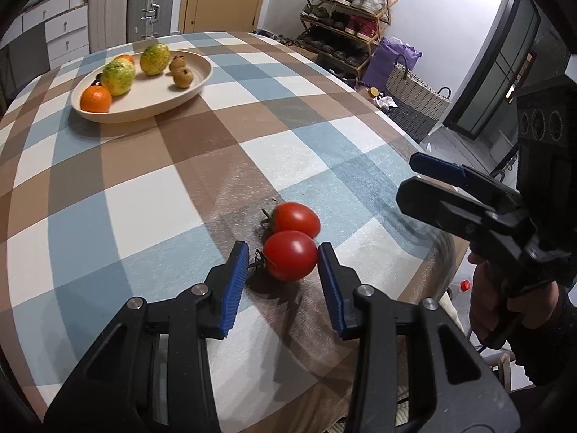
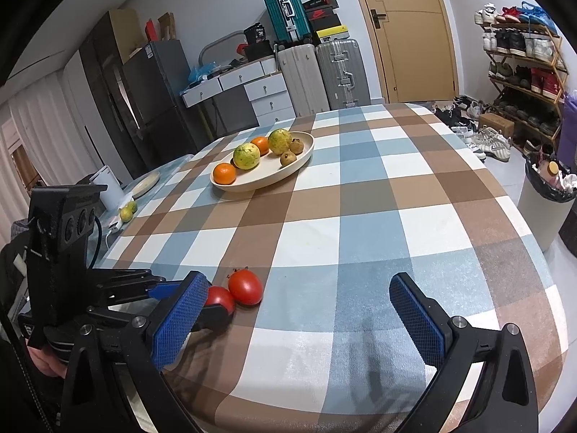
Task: Organize fruits
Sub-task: 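Grasp a red tomato with the left tool while the right tool grasps the other tomato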
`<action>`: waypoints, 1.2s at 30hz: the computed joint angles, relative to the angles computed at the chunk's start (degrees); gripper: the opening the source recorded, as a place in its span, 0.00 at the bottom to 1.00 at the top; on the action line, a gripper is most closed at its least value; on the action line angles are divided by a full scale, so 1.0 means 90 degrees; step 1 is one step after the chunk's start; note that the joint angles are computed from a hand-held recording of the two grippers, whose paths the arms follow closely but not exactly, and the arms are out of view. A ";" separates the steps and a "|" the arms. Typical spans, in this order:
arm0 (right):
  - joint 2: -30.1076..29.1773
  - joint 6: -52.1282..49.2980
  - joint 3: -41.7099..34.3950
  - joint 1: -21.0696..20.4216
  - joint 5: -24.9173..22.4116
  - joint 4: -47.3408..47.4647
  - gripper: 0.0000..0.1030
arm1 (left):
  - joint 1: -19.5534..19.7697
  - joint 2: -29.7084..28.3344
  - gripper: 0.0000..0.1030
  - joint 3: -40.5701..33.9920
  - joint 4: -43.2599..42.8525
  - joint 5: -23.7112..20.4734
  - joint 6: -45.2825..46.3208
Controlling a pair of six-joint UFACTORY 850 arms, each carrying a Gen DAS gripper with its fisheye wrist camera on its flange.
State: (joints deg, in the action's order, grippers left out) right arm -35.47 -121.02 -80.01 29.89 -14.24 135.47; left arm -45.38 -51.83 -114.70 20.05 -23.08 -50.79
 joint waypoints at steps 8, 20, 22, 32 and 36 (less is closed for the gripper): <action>-0.0274 0.2485 -0.0439 -0.0034 -0.0223 -0.2519 1.00 | 0.0021 0.0634 0.36 0.0973 0.1147 0.0419 -0.1371; -0.0923 0.5982 -0.1464 0.0222 -0.0206 -0.6372 0.98 | 0.0126 0.1413 0.36 0.2139 0.3296 0.0737 -0.3964; -0.1017 0.6473 -0.1619 0.0269 -0.0185 -0.6930 0.93 | 0.0147 0.1473 0.36 0.2231 0.3434 0.0760 -0.4132; -0.1248 0.8209 -0.2010 0.0401 -0.0099 -0.9039 0.47 | 0.0239 0.1693 0.36 0.2586 0.4231 0.0829 -0.5109; -0.1337 0.8717 -0.2123 0.0425 -0.0182 -0.9701 0.29 | 0.0268 0.1676 0.36 0.2559 0.4316 0.0798 -0.5226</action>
